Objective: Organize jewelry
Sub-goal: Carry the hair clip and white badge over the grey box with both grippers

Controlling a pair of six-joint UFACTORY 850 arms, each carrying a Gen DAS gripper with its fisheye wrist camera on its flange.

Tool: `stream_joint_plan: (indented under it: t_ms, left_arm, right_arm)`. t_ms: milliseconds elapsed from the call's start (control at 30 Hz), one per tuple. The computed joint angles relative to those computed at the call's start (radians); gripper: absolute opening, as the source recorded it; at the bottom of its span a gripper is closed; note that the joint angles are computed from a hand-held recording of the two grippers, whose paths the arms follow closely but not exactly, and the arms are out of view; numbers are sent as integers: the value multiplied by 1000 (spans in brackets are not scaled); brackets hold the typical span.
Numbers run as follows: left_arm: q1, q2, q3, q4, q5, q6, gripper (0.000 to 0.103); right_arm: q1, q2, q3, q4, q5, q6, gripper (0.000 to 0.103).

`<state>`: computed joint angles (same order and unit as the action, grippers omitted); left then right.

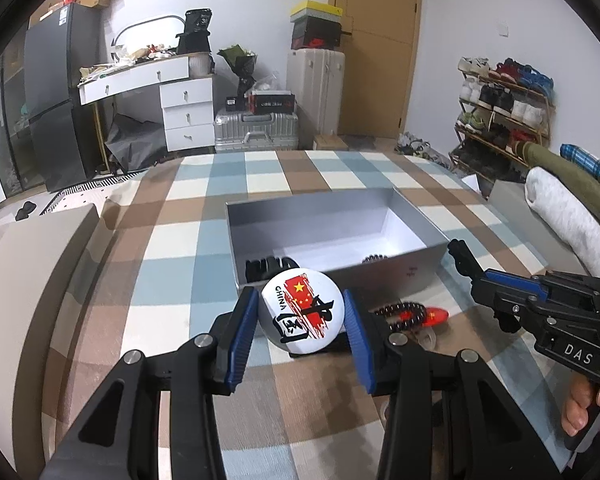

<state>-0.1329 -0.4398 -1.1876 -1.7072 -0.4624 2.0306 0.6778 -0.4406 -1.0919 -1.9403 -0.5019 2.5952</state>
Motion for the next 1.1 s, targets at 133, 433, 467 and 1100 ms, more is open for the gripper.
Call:
stream_joint_plan:
  t_ms: [133,433,467,1100]
  left_arm:
    - [4,-8,-10,-30,-12,7,37]
    - [-6,-25,-32,-76,-13,40,37]
    - [-6,-27,-35,-75,-14,39,37]
    - [-16,-80,-97,-108,9,-14,37]
  right_arm:
    - [-6,6,-4,-16,-8,19,15]
    - [-16,9,-32,-28,-1,-7,15]
    - [-18,10,-32,-40,2,4,15]
    - [-73,-26,-92,-182,41,143,15]
